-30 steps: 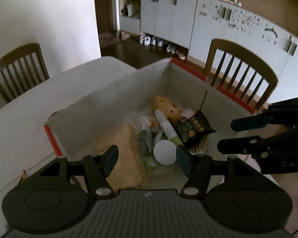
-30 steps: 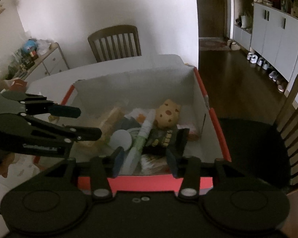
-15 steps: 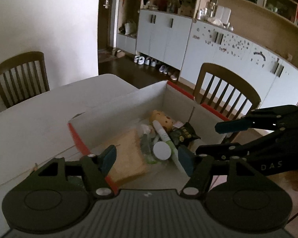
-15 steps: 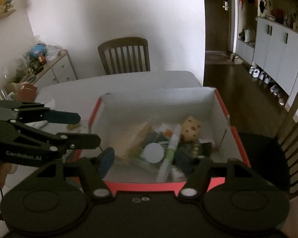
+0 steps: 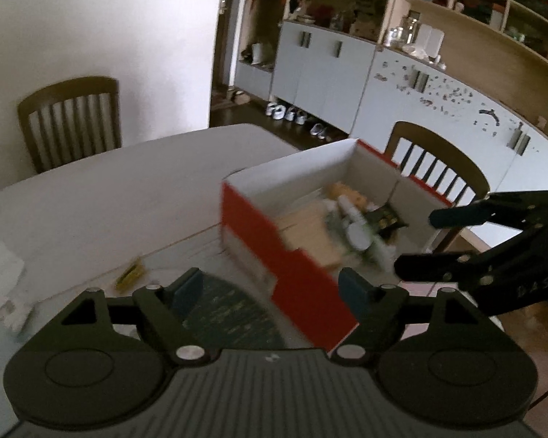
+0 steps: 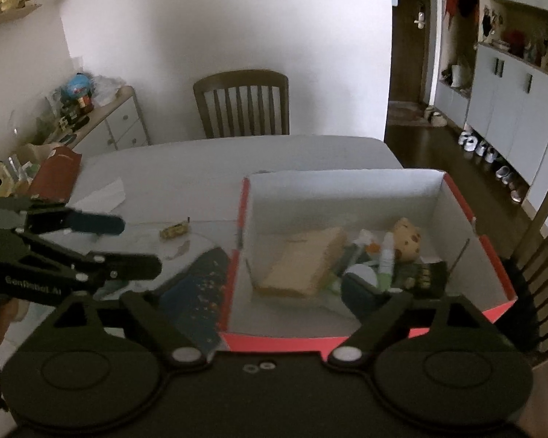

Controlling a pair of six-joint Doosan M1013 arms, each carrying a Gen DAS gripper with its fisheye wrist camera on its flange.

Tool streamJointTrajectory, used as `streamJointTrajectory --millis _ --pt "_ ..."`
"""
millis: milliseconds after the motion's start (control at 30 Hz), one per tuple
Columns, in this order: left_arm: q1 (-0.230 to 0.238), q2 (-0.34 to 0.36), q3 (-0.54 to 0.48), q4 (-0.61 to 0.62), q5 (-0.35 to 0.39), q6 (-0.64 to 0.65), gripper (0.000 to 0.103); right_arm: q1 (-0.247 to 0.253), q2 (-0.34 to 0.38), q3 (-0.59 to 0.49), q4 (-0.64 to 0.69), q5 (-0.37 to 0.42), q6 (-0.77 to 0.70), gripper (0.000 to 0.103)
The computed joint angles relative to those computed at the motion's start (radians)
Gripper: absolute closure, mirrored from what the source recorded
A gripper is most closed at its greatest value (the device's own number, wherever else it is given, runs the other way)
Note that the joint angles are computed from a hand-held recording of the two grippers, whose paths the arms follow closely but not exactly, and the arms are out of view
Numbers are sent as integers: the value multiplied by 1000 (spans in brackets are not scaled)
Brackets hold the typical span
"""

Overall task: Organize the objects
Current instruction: 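Withdraw both tools from the box back toward the table items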

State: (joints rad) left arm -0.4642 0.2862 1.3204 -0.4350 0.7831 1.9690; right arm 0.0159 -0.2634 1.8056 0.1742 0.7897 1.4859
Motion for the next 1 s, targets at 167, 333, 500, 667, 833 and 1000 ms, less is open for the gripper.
streamJointTrajectory --millis 167,333,500,667,833,1000 --pt "43 -15 30 -35 0 33 17 75 10 -5 -74 -23 97 6" --pt "82 -25 52 -65 2 67 13 141 32 -20 -158 -20 188 4" --pt "120 -33 74 -97 -27 95 3 196 61 -45 -225 -9 259 4" --pt "153 -35 91 -102 -62 114 0 238 95 -72 -278 4 311 4" --pt "180 -29 102 -96 -89 128 0 270 134 -100 -318 17 337 4" --pt "205 -19 112 -98 -116 143 0 287 176 -129 -338 29 363 4"
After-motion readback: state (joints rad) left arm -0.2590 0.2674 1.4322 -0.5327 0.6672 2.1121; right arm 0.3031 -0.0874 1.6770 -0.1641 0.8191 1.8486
